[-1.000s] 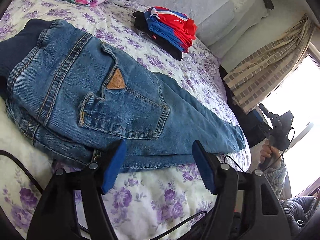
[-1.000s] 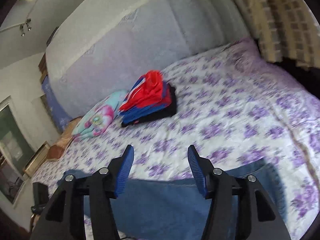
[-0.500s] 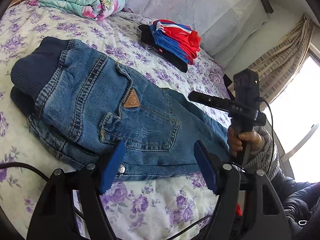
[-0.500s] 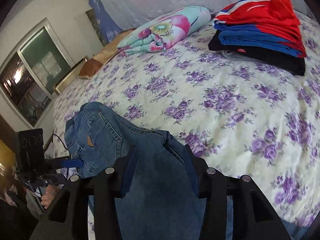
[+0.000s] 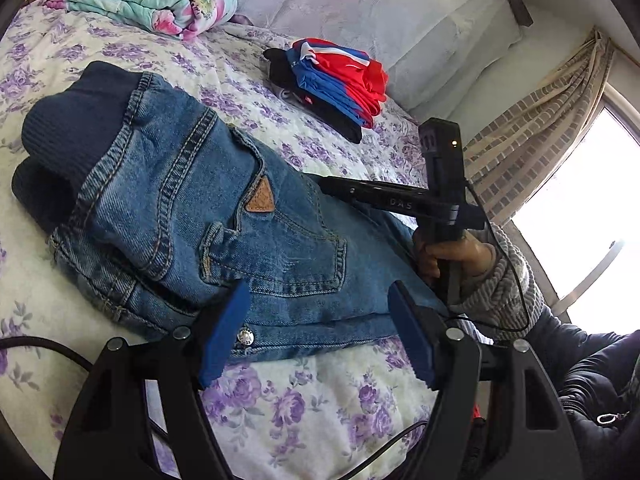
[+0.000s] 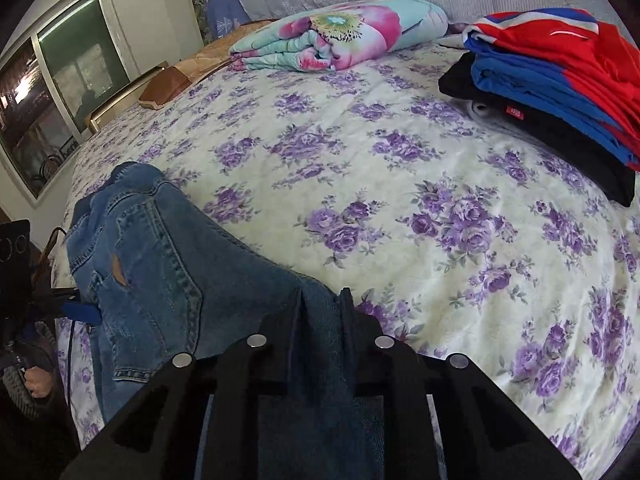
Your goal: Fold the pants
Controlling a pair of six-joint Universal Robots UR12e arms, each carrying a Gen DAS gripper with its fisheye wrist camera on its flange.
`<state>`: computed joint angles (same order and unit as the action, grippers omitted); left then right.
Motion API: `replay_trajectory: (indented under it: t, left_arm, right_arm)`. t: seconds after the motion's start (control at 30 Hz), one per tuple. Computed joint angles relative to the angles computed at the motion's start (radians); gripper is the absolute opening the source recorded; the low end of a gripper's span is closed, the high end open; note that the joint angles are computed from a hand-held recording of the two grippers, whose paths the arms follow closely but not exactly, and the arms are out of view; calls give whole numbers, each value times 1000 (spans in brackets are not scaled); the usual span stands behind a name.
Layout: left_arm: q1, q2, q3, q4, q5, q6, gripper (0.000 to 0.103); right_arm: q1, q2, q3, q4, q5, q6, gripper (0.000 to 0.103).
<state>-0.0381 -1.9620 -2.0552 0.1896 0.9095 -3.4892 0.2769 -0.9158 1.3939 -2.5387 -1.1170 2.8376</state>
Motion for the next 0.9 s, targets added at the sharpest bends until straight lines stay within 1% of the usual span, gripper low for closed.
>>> replay_trajectory:
  t: [0.03,0.07,0.1,0.13,0.2,0.23,0.3,0.33,0.4,0.43,0.47,0.5,0.53,0.57,0.6,0.63,0.7,0.73,0.77,0.83,0.9]
  left_arm:
    - [1,3,0,-9,0,-2,70]
    - [1,7,-1,-20,2,-6,70]
    - [2,13,-2,-30,6,-12,70]
    - [2,23,-6,-39,15,-21,70]
    - [1,44,-13,-39,51,-35,70]
    - [0,55,-15,-27,75,-40,71]
    - [2,65,-6,-7,89,-42,75]
    - [1,67,4,-7,100,-38,77]
    - [-10,66,30,-39,169,-35,81]
    - [-16,63,49,-86,217,-29,83]
    - [-20,57,66,-138,258,-22,83]
    - [-17,48,79,-186,273,-30,81]
    - [-8,36,81,-199,257,-51,79]
    - [-3,33,74,-178,247,-57,76]
    - [-3,35,65,-160,251,-48,75]
    - [-4,41,58,-154,257,-42,75]
    - [-6,49,40,-112,268,-70,75]
    - [-7,52,36,-93,268,-82,75]
    - [-9,54,34,-81,263,-85,78]
    - [-17,55,39,-70,250,-68,80]
    - [-30,49,56,-78,230,-38,82]
  right_arm:
    - [0,4,-4,-5,-16,21,38]
    - [-4,5,-7,4,-10,38,45]
    - [-10,2,-3,3,10,52,45]
    - [-14,-7,12,-23,14,67,45]
    - [-17,-32,58,-117,6,99,45]
    - [-21,-47,83,-164,23,114,45]
    - [-26,-69,113,-191,84,108,45]
    - [-25,-79,126,-190,110,94,45]
    - [-18,-89,134,-137,142,38,46]
    - [-11,-87,131,-101,136,15,48]
    - [-3,-83,126,-59,114,-3,51]
    - [-1,-72,118,-19,109,-13,51]
    - [-2,-66,119,-12,123,-4,51]
    - [-10,-66,121,-14,151,15,51]
    - [-16,-72,127,-21,168,45,51]
    - [-24,-81,141,-48,186,85,51]
    - [-45,-108,188,-136,220,149,58]
    - [-57,-123,214,-180,232,175,60]
    - [-71,-141,247,-232,240,209,63]
    - [-105,-178,324,-347,254,301,66]
    - [-142,-218,405,-448,252,403,67]
